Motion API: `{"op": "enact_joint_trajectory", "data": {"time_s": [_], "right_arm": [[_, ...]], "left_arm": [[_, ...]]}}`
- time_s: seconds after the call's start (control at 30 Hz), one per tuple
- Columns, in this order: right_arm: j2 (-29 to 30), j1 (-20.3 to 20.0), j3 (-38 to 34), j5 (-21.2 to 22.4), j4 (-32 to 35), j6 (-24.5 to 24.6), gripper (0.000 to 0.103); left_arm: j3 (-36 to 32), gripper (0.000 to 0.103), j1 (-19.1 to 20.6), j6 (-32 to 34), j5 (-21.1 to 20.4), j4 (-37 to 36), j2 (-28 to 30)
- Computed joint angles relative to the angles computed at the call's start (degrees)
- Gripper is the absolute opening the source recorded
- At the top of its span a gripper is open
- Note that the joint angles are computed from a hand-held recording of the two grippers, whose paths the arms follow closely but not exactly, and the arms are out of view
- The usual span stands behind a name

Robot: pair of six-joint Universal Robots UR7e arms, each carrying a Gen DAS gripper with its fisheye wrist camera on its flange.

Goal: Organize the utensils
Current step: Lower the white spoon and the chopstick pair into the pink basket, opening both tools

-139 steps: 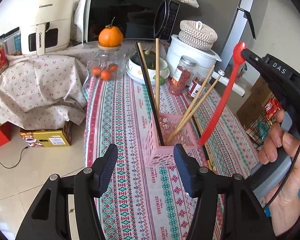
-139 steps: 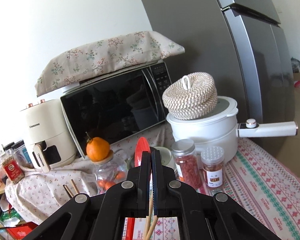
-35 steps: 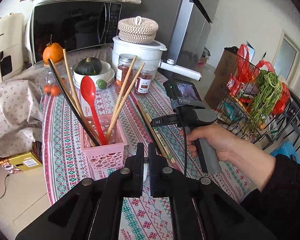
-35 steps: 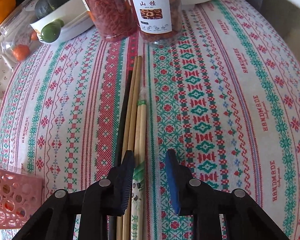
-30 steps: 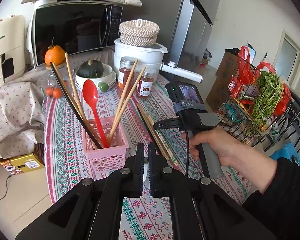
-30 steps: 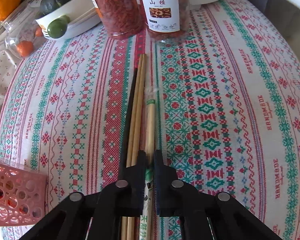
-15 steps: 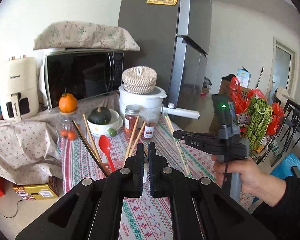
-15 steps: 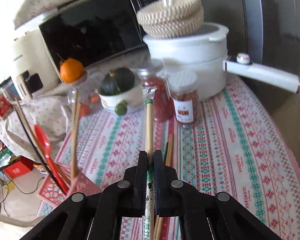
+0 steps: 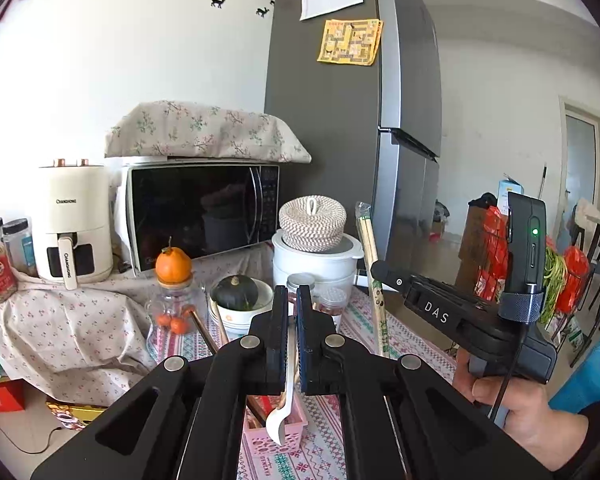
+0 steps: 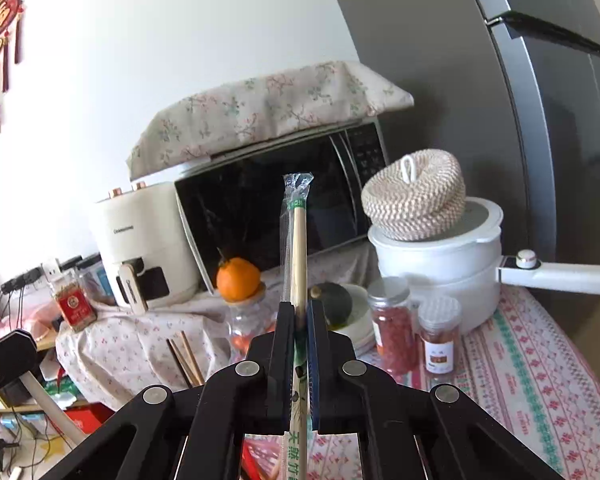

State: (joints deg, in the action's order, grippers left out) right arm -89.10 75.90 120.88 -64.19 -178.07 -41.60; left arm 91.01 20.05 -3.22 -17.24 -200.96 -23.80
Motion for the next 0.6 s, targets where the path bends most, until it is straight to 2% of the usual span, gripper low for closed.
{"op": "enact_joint_trajectory", "data": {"time_s": [0.17,0.47,0.6], "right_arm": [[2.94,2.32,1.59,-0.44,-8.20,1.77,0.004],[10.85,4.77,-0.21,-6.81,-16.63,5.23,0.004],[12.97,5.40,-0.78,-8.82,-19.51,5.43,0.004]], "left_arm": [[-2.26,0.003,1.46,3.63,1.25,-4.22,1.32],[0.26,0.003,5.72,-11.22,-1.92,4.89,-1.28],[-0.12,0.003,7.13,-13.82,-2.56,7.59,-1.33]]}}
